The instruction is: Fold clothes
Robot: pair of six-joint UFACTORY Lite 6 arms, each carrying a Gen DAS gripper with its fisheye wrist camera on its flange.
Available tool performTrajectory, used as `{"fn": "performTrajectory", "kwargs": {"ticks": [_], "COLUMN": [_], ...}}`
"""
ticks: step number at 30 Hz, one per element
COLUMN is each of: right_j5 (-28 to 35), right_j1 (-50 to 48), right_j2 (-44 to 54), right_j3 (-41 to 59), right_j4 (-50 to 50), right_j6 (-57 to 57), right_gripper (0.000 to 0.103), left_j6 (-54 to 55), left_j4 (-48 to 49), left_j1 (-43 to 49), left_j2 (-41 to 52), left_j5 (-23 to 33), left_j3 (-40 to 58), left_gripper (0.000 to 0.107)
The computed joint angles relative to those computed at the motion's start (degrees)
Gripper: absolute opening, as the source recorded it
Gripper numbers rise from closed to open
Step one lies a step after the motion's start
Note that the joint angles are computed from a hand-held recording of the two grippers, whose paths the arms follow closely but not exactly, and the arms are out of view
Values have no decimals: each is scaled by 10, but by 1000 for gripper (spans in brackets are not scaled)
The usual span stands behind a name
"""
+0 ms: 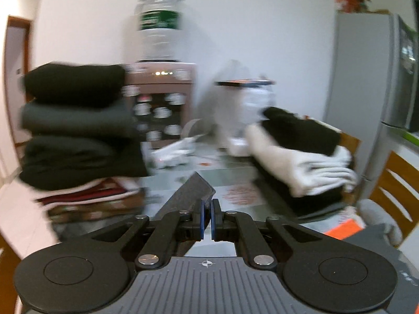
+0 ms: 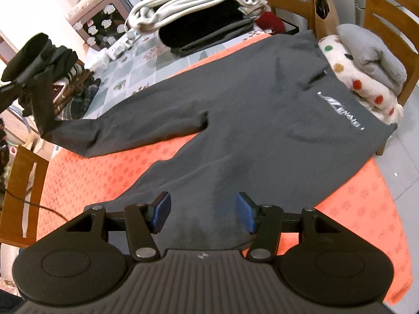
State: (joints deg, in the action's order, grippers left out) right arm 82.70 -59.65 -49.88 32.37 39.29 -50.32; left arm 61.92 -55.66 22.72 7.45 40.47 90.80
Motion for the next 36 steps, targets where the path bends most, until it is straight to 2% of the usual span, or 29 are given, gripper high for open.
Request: {"fn": "performTrajectory", "kwargs": {"ticks": [6,11,12,15,17,19,22,27,30,36], "right_j5": [-23,-54,-59,-72,-80,-87,-97,-118,-141,-212], "right_j1": [-98,-117,-117,-113,-105,-91,-58,33,109,248], "right_j2": [159,267,284,334,366,391,423,474,523,615], "right_j3": [34,80,90,120,143,161,186,226,261,326], "right_j4": [8,14,16,23,32,43,62,106,140,188], "right_j6": [-142,-201,-209,-227,-233,-233,-229,-202,-176,-121], "right_gripper": [62,62,62,62,62,62,62,62,62,61], "left_j6": [-166,-379,-403,-447,-466,-474,-506,-634,-628,-544], "left_j4": [127,307,325,355,379,392,433,622,644,593], "left_j1": [-230,-398,-422,-474,-492,-494,-473,-398,-320,-181], "left_j2": [-63,-36,-28,-23,-45,-84,-162,-262,-288,-276], "left_j5": [-128,-191,-194,-213,-234,-239,-229,-221,-218,-244], "left_j3": [-78,-96,-104,-146,-187,-237,-324,-441,-478,-497], "left_gripper": [7,9,15,46,52,59,60,60,60,60]}}
